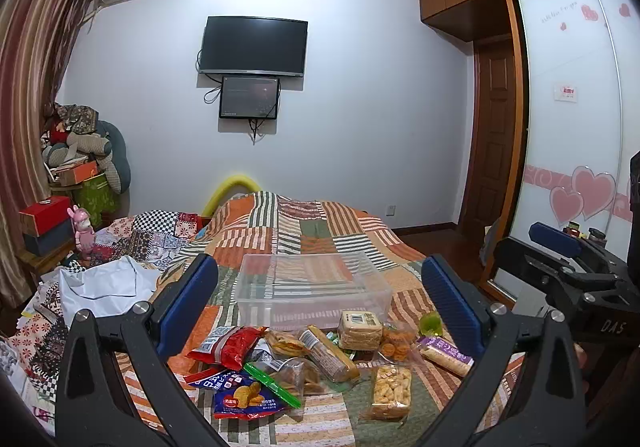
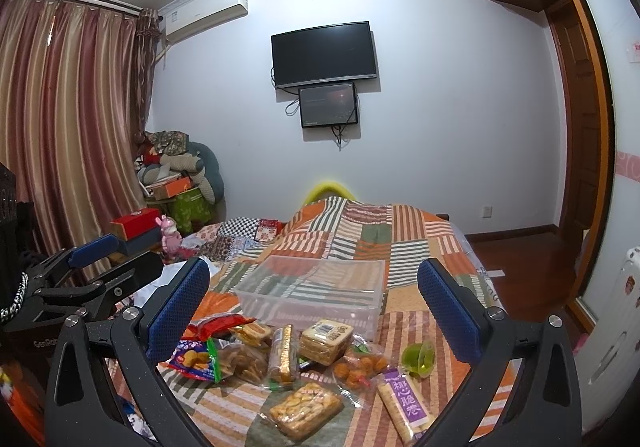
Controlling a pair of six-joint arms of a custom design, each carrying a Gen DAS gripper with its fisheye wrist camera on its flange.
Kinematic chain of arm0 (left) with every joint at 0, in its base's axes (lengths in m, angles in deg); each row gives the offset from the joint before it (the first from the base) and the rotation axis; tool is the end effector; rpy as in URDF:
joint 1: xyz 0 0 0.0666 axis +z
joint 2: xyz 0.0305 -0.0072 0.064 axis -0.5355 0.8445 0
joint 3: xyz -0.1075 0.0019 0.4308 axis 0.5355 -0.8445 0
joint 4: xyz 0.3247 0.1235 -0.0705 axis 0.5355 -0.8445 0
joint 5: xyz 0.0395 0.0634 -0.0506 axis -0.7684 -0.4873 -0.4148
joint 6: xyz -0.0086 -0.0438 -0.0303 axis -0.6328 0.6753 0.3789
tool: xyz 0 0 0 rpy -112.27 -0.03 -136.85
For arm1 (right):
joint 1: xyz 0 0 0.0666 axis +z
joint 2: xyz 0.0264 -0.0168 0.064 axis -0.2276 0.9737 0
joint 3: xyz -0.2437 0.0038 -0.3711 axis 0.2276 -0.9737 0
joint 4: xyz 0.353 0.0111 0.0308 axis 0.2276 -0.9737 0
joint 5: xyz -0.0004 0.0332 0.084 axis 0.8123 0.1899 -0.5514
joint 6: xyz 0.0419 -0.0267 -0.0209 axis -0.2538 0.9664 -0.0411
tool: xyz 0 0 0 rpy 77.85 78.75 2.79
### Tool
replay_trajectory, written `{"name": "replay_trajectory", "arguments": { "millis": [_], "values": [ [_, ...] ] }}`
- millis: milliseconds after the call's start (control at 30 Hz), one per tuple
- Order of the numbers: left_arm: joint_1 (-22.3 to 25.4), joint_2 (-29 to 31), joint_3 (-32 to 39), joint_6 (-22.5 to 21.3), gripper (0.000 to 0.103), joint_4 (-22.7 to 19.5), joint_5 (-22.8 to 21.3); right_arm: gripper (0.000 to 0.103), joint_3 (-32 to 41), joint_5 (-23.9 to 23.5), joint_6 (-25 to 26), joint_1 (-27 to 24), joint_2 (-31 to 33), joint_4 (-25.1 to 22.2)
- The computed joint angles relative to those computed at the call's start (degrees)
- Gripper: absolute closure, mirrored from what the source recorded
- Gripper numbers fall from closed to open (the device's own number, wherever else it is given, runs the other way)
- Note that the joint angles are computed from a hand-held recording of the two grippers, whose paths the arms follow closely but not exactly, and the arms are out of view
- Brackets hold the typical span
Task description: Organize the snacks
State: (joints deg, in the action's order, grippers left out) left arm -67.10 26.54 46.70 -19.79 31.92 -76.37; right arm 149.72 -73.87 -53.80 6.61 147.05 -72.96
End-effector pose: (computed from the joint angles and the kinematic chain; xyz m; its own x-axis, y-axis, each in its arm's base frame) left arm 0.4834 -0.3273 0.5817 -0.2380 0.0220 -0.9710 0.3811 0.9217 -0.0726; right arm 0.4437 0.1504 0.5915 -0.2386 0.0636 -0.9690 -0.0851 0.9926 0.0861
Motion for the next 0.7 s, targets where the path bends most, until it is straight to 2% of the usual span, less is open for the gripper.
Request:
{"name": "replay_trajectory", "arguments": {
  "millis": [700],
  "values": [
    [-0.04, -0.23, -0.02, -0.47, 0.0, -0.15, 0.01, 0.0, -0.9, -0.74, -0.62, -0.25, -0.14, 0.8]
  ]
}}
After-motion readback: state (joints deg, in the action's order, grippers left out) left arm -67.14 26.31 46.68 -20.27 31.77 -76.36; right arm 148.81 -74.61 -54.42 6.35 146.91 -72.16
